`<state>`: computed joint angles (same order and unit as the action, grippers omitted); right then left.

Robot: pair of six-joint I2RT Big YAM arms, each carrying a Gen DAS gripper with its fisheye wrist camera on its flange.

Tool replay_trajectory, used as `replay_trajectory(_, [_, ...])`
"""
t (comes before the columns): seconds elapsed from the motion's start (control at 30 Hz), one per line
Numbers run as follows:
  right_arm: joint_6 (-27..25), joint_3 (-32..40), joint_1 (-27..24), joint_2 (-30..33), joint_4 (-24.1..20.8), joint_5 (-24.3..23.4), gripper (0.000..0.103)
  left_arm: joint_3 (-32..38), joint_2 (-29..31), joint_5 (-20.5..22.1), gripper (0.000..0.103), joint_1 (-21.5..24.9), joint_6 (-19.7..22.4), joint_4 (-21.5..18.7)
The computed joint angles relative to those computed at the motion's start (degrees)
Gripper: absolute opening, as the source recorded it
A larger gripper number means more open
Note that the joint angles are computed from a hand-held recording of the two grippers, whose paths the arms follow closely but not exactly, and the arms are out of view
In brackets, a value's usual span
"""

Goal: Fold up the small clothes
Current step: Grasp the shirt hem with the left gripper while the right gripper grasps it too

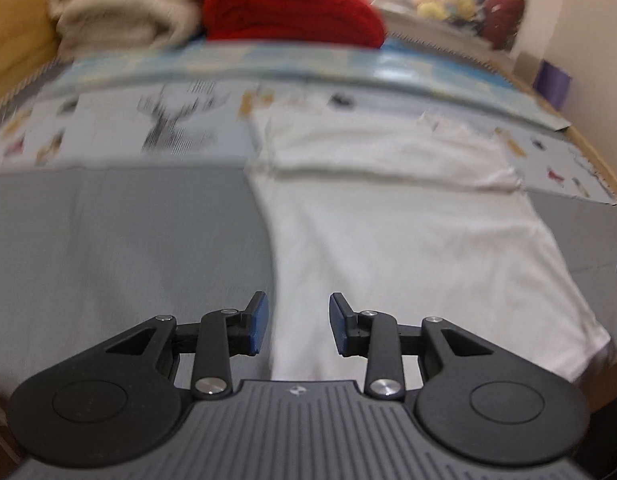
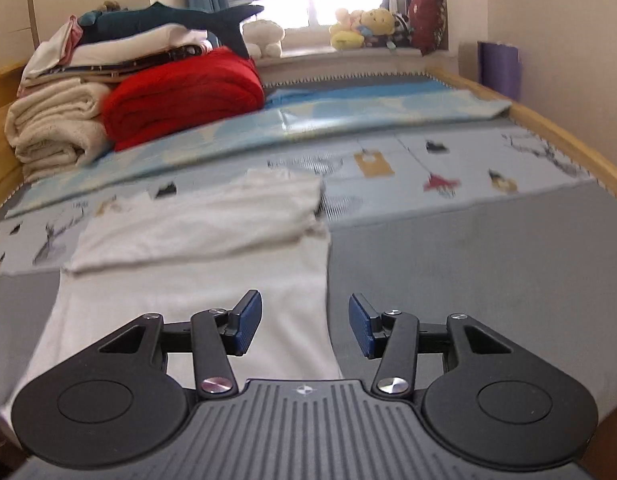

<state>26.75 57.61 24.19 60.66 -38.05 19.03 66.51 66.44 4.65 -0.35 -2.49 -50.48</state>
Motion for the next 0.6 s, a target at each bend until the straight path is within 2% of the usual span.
replay_trajectory(0.1, [4.7, -0.9, -0.7, 0.2, -4.0, -2.6, 0.040, 0.7, 1.4, 3.0, 0.034, 2.6, -3.6, -5.4])
replay_trajectory(0.23, [6.3, -1.0, -1.5, 1.3, -6.1, -3.3, 0.040, 0.8, 3.1, 5.7, 0.033, 5.2, -6.5, -7.9])
replay_trajectory(0.3, [8.7, -0.3, -2.5, 2.9, -9.1, -5.6, 0.040, 1.0, 3.8, 7.3, 0.033, 5.6, -6.7, -8.8])
replay_trajectory(0.4, [11.4, -0.2, -3.6, 4.8, -11.2, -8.3, 0.040, 0.7, 4.6, 6.4, 0.033, 5.5, -5.7, -10.7])
replay_trajectory(0.47, [11.7, 0.1, -3.8, 5.9, -12.4, -8.4, 0.041, 1.2, 5.7, 6.1, 0.033, 5.7, -5.8, -12.5])
replay_trajectory(0.5, [11.8, 0.2, -3.9, 6.5, -13.1, -8.7, 0.041, 1.4, 6.1, 6.2, 0.031, 5.8, -5.8, -13.3])
replay_trajectory(0.53, [11.8, 0.4, -3.9, 7.0, -13.8, -9.1, 0.041, 1.6, 6.4, 6.6, 0.017, 6.0, -5.4, -14.3])
replay_trajectory(0.57, [11.8, 0.6, -3.7, 7.2, -14.4, -9.1, 0.041, 1.9, 6.8, 7.3, 0.012, 6.2, -4.4, -15.6])
replay_trajectory(0.6, [11.3, 0.6, -3.8, 7.2, -14.6, -9.2, 0.040, 2.0, 6.8, 7.2, 0.012, 6.0, -3.3, -16.2])
